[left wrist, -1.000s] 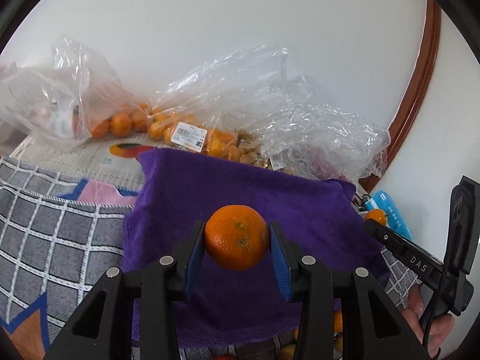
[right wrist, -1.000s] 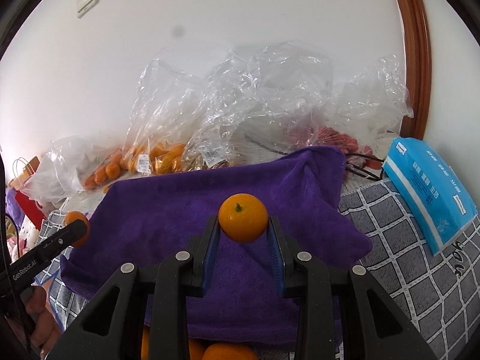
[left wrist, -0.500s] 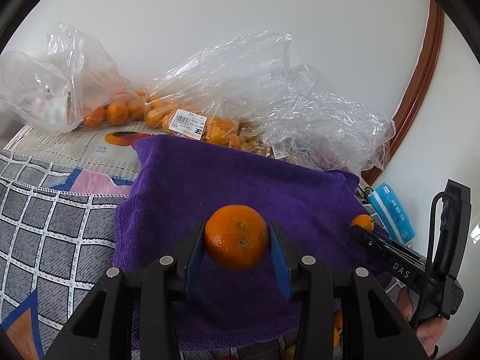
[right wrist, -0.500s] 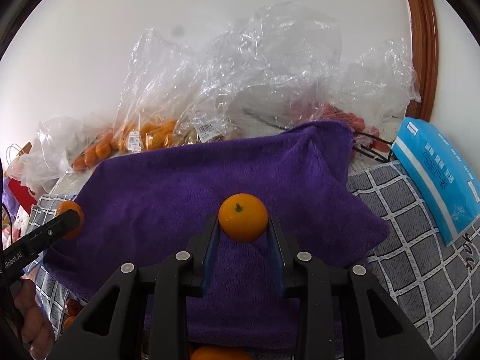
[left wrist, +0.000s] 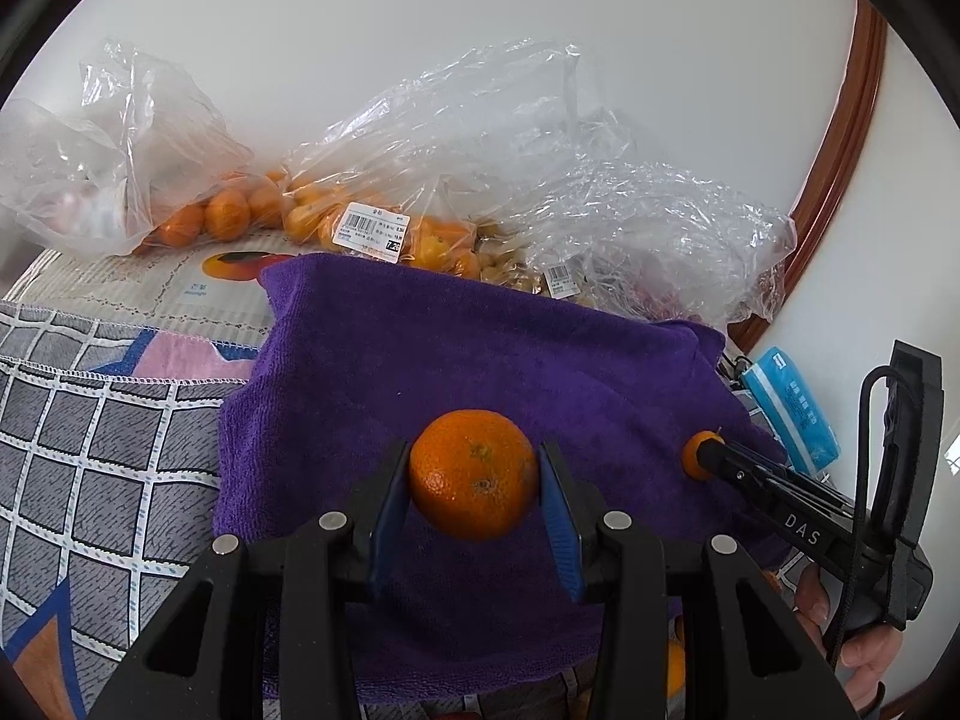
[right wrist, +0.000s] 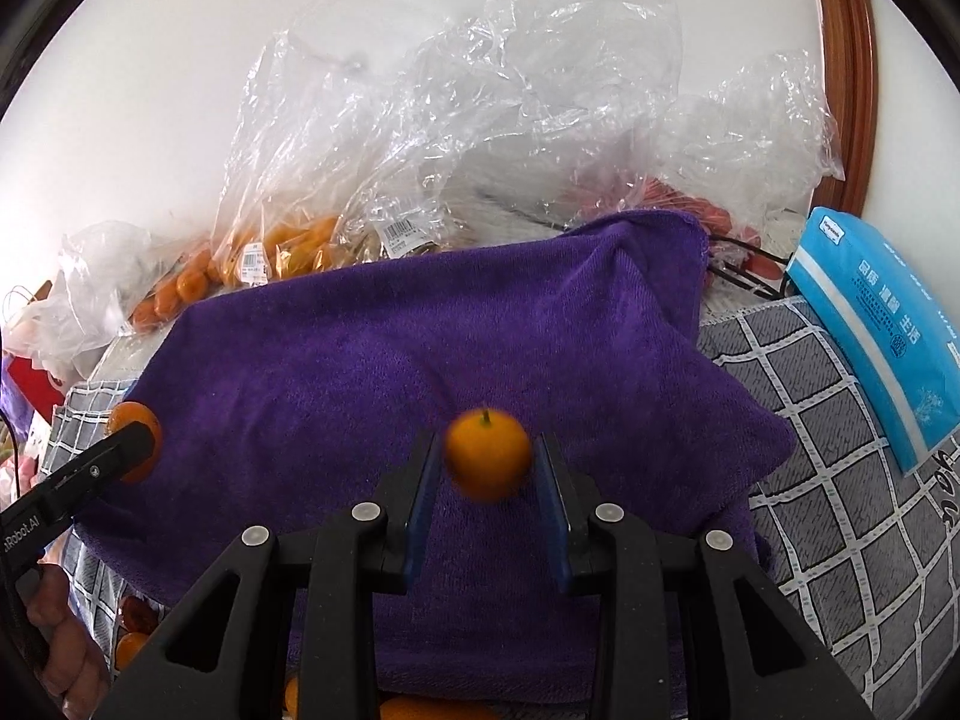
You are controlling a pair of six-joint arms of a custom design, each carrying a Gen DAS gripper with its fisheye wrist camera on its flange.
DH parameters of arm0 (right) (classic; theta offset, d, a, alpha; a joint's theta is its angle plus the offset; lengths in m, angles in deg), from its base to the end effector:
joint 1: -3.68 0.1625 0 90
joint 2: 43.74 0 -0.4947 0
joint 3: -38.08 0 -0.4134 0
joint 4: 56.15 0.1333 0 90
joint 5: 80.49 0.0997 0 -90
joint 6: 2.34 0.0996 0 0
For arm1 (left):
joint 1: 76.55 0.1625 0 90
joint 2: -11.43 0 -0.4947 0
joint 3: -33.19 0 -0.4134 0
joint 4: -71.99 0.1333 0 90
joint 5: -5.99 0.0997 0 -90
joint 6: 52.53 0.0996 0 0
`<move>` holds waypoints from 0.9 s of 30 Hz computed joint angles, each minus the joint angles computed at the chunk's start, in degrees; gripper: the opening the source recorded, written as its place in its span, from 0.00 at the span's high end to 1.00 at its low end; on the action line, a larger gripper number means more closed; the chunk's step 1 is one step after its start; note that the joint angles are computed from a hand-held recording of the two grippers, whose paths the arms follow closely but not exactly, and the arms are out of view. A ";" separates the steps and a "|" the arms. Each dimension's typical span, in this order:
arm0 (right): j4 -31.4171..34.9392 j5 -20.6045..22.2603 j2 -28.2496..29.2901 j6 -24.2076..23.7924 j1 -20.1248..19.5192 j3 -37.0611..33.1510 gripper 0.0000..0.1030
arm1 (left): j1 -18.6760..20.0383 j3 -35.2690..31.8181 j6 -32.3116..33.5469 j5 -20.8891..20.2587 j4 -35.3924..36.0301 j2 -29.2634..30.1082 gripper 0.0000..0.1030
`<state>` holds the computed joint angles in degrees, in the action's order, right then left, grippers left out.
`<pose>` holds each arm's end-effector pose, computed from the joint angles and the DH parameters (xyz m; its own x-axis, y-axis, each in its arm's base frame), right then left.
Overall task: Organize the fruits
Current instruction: 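Lift both held oranges and carry them over the purple towel, then open the right tool onto the towel while the left tool releases its orange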
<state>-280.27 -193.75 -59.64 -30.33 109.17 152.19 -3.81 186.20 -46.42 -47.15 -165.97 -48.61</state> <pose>0.2378 -0.5060 -0.1268 -0.7349 -0.3859 0.5577 -0.6356 0.6788 -0.3678 0.0811 -0.3897 0.2142 -0.8866 -0.1722 -0.4294 0.2661 0.5694 -0.7778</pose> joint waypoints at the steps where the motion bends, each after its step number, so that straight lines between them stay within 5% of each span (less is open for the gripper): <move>1: -0.29 0.10 0.00 -0.20 0.01 0.10 0.68 | -0.02 -0.01 0.15 0.08 0.02 0.08 0.62; 27: -7.31 2.69 -0.13 -0.48 0.24 2.01 0.60 | 0.36 -0.09 1.91 -0.64 -1.44 0.96 0.56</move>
<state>-287.59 -191.05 -59.77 -30.81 109.40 154.20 -3.45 186.12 -44.50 -47.79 -167.42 -47.65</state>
